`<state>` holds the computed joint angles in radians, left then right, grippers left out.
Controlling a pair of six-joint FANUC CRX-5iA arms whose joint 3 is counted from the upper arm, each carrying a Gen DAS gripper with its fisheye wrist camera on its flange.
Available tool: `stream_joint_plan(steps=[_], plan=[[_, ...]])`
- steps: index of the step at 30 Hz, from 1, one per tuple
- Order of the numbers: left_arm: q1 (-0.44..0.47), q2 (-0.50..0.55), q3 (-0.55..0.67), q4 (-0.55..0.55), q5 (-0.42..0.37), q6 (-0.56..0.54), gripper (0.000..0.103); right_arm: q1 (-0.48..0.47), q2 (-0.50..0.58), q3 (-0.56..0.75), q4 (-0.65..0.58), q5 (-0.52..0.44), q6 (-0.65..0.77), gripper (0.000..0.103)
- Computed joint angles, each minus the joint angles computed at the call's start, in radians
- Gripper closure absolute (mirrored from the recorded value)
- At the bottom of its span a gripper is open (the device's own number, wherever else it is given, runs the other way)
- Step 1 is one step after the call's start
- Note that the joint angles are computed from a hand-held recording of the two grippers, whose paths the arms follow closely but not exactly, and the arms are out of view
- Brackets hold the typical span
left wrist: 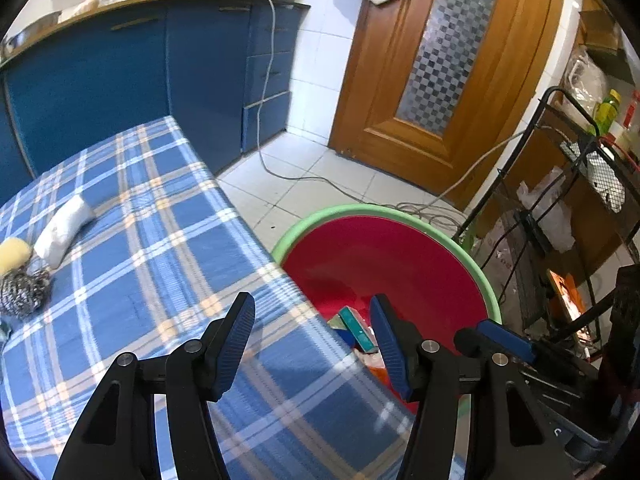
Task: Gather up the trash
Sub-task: 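Open the left gripper to drop the box while the right gripper drops the glove, then move both open grippers back over the table items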
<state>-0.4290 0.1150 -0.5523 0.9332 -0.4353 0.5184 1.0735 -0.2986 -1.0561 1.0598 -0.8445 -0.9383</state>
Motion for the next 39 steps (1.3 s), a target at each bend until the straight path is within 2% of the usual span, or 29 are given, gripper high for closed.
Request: stream_joint_plan(steps=[4, 6, 12, 25, 39], plan=[[0.017, -0.026, -0.024, 0.021, 0.011, -0.013, 0.042, 0.011, 0.006, 0.012, 0.003, -0.016, 0.0, 0.053], [0.028, -0.041, -0.037, 0.029, 0.016, -0.018, 0.042, 0.022, 0.012, 0.022, -0.003, -0.035, 0.0, 0.043], [0.065, -0.077, -0.069, 0.035, 0.03, -0.018, 0.042, 0.044, 0.026, 0.048, -0.02, -0.074, 0.006, 0.031], [0.158, -0.147, -0.126, 0.026, 0.063, 0.003, 0.042, 0.065, 0.074, 0.107, -0.016, -0.105, 0.036, 0.02], [0.309, -0.173, -0.154, 0.019, 0.109, 0.036, 0.042, 0.029, 0.142, 0.161, 0.004, -0.034, 0.092, 0.019]])
